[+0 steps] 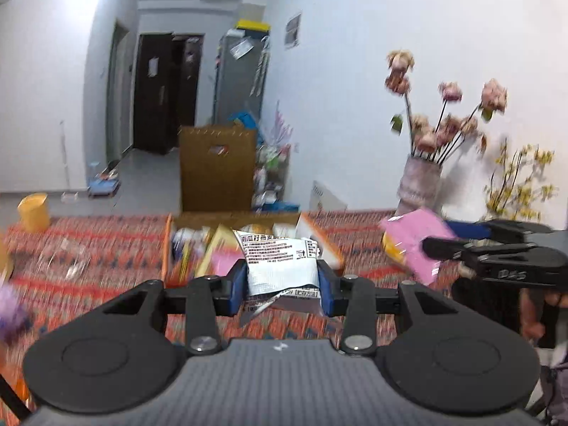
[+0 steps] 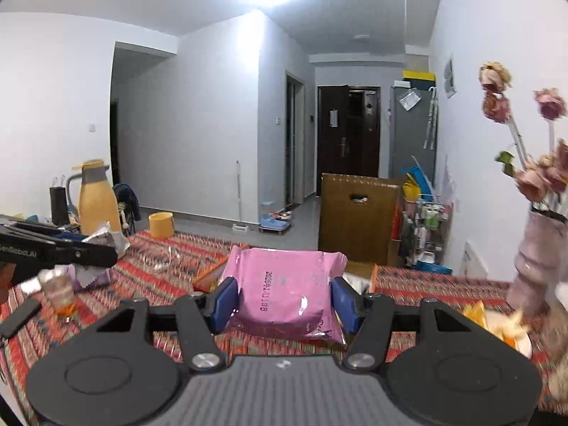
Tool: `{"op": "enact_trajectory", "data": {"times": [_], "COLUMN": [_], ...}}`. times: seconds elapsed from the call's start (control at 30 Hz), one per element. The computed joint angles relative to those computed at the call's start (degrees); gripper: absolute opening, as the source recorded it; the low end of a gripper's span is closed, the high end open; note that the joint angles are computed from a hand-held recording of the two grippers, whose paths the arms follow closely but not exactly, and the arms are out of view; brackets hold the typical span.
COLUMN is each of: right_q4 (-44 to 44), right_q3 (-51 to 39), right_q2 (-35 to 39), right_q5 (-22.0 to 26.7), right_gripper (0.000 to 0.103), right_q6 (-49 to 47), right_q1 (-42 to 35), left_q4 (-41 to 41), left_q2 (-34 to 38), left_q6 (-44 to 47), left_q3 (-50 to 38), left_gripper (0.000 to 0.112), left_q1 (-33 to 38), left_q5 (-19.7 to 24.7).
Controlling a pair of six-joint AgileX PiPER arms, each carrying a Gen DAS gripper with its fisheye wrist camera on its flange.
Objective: Organize snacks
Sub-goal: 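Carry the white sachet and pink packet into the box and open both tools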
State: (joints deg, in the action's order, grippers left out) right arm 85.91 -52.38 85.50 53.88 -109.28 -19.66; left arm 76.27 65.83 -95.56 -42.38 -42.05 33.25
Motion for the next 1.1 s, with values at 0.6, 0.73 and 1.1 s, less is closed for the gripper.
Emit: {"op": "enact_trajectory", "data": {"times": [0.6, 0.73, 1.1], "right_q4": [-40.1, -47.4, -46.7], "right_q3": [-68.9, -81.2, -77.3], "right_q2": [51.8, 61.9, 65.2], "right_q5": [-15.2, -12.7, -21.8], "right_gripper": [0.022, 0.02, 0.018], "right_q6": [57.6, 66.5, 61.8], "right_q1": [22.5, 24.1, 26.8], "left_q4": [-61.3, -67.4, -68.9], "left_q2": [56.6, 65.1, 73.4], "left_q6": [65.2, 71.8, 74.6], "left_q3": [-56.3, -63.5, -68.3], "left_gripper": [0.041, 0.041, 0.066], "left_q1": [30.0, 31.5, 31.0], "left_q5": [-13.0, -12.0, -14.8]}}
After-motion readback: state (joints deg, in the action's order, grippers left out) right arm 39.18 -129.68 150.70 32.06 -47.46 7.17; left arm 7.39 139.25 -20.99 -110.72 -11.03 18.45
